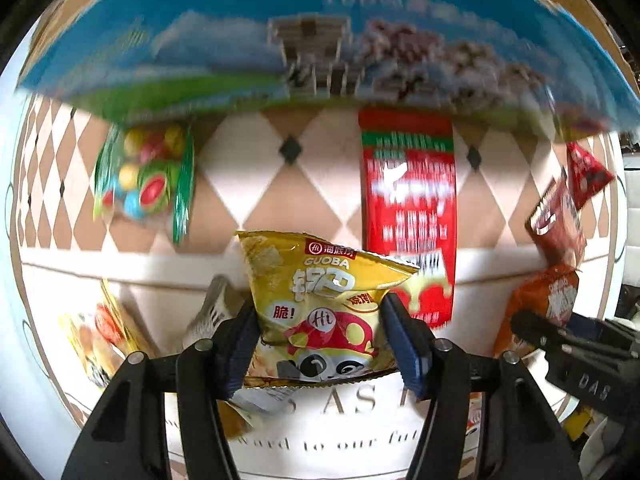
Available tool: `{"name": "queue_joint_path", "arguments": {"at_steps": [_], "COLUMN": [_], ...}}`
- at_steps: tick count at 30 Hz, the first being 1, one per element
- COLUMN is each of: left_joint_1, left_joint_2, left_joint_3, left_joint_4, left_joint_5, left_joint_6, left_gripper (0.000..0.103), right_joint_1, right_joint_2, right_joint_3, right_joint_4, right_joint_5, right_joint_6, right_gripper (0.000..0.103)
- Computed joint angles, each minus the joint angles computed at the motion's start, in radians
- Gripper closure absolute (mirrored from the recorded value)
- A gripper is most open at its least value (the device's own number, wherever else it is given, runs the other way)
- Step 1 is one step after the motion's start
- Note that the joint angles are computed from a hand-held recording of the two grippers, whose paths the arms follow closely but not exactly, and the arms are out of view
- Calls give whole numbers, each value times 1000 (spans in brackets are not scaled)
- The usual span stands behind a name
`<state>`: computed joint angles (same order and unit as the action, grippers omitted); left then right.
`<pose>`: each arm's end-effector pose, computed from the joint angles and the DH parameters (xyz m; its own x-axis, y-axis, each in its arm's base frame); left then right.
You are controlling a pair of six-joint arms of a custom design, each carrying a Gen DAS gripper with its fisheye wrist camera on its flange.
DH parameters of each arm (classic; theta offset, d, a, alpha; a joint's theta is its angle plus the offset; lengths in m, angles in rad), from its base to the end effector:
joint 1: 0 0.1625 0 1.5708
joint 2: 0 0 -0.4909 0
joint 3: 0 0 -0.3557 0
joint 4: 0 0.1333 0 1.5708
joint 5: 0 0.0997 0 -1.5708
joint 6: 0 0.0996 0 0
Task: Organize snacks
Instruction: 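Grasp the yellow panda chip bag with left tool while right tool grasps the orange CUICUIJIAO bag, then carry both bags into the box and open both tools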
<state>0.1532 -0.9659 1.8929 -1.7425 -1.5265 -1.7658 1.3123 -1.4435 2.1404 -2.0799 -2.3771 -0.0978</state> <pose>-0.4702 -0.2119 0.1410 -0.6822 -0.3012 -0.6663 -0.2596 0.9516 -0.1645 -0.0480 -0.4219 0.3348 -0.7248 -0.0463 0.6874 0.1812 0.9498 0.2550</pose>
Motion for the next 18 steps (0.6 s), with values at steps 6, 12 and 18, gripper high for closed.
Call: {"name": "queue_joint_path", "arguments": {"at_steps": [6,12,18], "left_joint_1": [-22,-21,-51], "left_joint_2": [29,40,4], "left_joint_3": [15,7,-23], "left_joint_4": [-24,-19,39], "left_joint_5": [-29,-14,-1], "left_joint_6": [-10,-20,-65], "left_gripper": [44,47,51], "right_joint_1": [-20,-21,11], "right_joint_2": [-3,7,-24], "right_joint_3": [13,68,142], "right_joint_4": [-2,-94,-201], "right_joint_5": [-14,-55,-49], "right_joint_6": [8,-48,-99], "right_gripper": [33,34,46]}}
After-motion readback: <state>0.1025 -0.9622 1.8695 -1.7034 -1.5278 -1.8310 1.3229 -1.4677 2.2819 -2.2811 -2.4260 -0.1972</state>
